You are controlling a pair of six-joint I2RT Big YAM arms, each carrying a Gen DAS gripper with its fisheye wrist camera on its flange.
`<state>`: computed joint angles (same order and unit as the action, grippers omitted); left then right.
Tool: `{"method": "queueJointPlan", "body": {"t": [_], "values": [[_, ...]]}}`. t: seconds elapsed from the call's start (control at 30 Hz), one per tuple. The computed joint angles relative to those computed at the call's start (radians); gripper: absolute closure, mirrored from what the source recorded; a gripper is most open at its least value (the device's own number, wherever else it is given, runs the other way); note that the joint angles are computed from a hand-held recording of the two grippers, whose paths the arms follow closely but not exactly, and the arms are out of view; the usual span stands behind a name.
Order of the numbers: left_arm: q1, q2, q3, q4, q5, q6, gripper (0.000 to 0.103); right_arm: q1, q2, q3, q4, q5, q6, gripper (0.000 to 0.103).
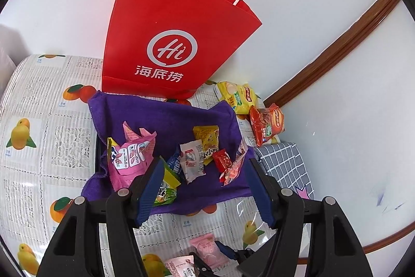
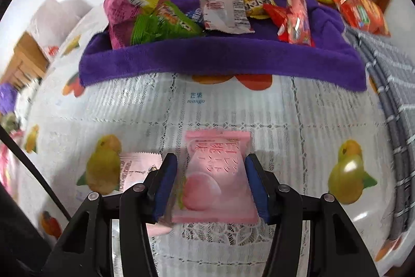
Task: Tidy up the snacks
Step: 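Grasp the pink peach sachet with the right tool while the left nears a pink wrapper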
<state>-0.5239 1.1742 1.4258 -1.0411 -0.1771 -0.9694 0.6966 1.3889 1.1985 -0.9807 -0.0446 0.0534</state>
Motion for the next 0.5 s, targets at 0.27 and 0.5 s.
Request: {"method": "queueJointPlan", "body": {"t": [0.27,0.5], "values": [[-0.005,-0.005,0.001,-0.006,-0.010,0.001,0.040,0.008,-0.028,-0.051,0.089,0.044,-0.029,0.059],[-0.009,0.004,0.004,-0.018,-0.028,-0.003,0.040,-0.078,-0.094,-0.123,0.148,0.013,-0.097,0.060]]}}
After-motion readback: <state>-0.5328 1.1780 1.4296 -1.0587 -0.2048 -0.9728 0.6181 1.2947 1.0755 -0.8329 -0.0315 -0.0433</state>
